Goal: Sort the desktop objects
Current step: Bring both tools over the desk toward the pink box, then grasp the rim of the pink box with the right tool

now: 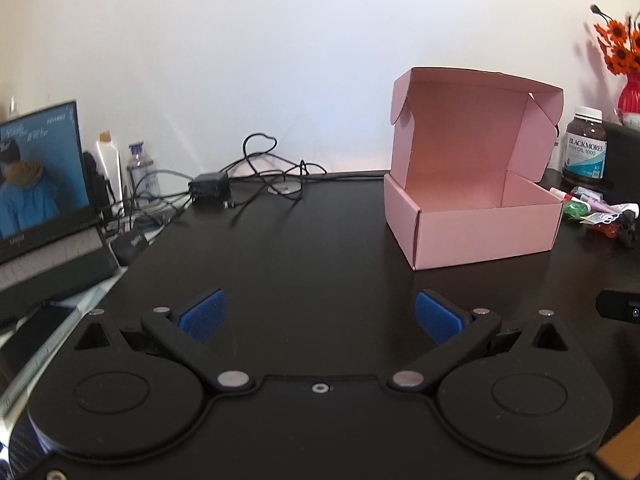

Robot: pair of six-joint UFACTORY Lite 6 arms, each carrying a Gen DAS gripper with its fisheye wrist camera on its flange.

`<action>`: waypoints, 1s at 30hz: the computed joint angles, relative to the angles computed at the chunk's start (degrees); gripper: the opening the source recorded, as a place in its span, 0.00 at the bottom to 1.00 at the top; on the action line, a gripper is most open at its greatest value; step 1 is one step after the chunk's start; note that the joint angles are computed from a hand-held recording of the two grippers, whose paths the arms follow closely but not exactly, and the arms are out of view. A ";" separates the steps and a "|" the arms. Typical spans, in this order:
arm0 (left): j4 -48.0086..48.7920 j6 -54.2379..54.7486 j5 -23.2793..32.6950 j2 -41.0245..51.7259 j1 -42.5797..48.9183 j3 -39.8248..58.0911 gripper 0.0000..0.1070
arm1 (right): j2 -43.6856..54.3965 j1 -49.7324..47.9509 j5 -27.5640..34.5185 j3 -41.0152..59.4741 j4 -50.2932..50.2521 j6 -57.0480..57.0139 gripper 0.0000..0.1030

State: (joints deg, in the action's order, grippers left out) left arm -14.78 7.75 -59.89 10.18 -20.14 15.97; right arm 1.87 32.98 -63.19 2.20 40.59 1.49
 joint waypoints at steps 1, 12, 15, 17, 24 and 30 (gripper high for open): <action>-0.35 0.46 -0.13 0.42 -0.32 0.50 0.96 | 0.60 -0.85 -0.08 0.41 -1.27 0.38 0.99; 1.65 2.16 0.28 3.80 0.88 6.10 0.96 | 4.82 -9.00 -0.60 3.59 -10.61 4.24 0.99; 4.89 0.05 3.16 4.01 3.16 8.18 0.96 | 5.14 -11.48 -3.18 2.64 -15.46 5.95 0.99; 6.97 -1.65 4.62 4.06 4.51 9.24 0.96 | 5.67 -11.93 -4.87 2.41 -17.01 6.62 0.99; 10.81 -4.67 10.58 3.88 5.55 14.29 0.96 | 5.81 -13.83 -3.14 4.13 -18.79 5.49 0.99; 8.25 -2.06 12.56 6.58 3.67 19.04 0.96 | 6.71 -14.55 -2.20 5.71 -17.95 3.63 0.99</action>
State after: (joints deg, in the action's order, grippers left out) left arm -6.53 5.70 -47.33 16.76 -16.47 35.01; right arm 8.58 18.43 -65.39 7.90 22.64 5.12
